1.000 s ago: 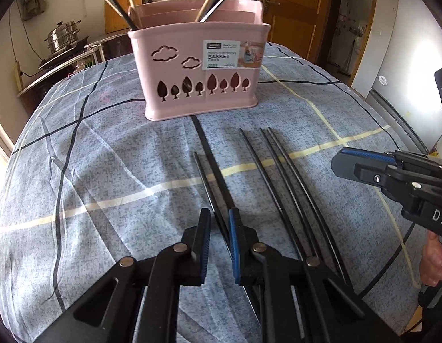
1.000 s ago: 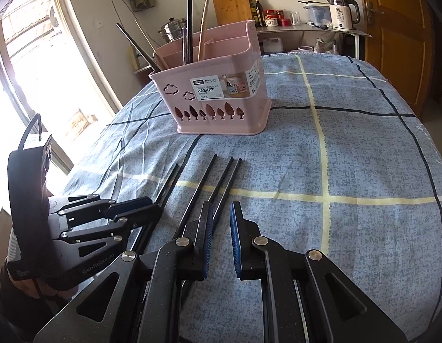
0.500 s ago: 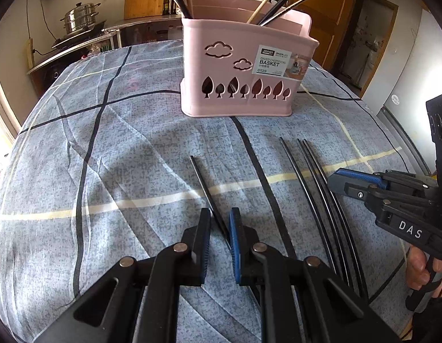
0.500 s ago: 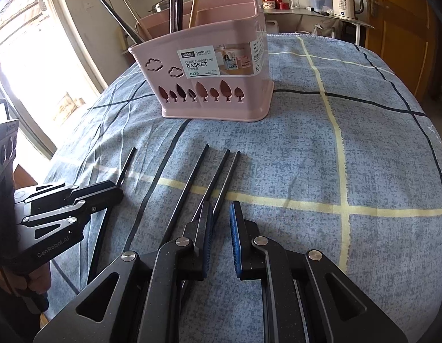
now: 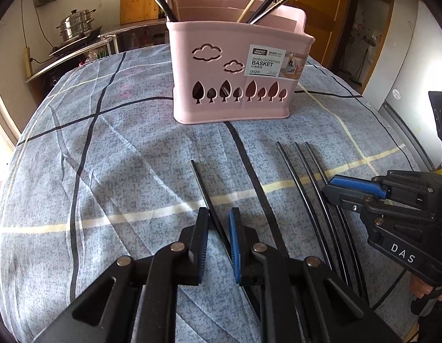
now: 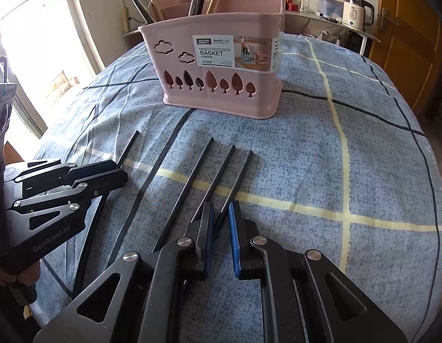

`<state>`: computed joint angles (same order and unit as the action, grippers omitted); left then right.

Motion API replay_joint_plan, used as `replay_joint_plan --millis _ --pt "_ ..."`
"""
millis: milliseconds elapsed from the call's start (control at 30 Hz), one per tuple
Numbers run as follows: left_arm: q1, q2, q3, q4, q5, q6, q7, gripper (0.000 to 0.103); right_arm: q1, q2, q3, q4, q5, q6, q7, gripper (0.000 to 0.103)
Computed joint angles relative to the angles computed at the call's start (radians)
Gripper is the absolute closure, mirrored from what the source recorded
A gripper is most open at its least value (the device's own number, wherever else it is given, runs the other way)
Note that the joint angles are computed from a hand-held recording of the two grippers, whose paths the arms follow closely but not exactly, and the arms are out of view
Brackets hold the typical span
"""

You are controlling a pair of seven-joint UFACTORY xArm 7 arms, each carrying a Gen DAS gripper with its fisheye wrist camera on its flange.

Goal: Organize utensils
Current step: 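Close the left tool on a black chopstick while the right tool grasps another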

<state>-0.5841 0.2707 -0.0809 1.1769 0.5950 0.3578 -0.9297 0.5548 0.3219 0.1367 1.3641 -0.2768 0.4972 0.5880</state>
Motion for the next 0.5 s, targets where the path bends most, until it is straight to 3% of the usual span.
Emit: replay_joint_plan --millis 167,500 --pt "0.009 0.003 -0.008 0.008 -0.033 0.006 0.014 0.092 -0.023 -0.008 0.013 -0.012 0.051 -0.021 -0.024 0.097" --pt "0.028 -0.080 -0.014 -0.044 -0.051 -0.082 0.011 0.095 -0.059 -0.118 0.012 -0.112 0.081 -0.167 -0.017 0.098"
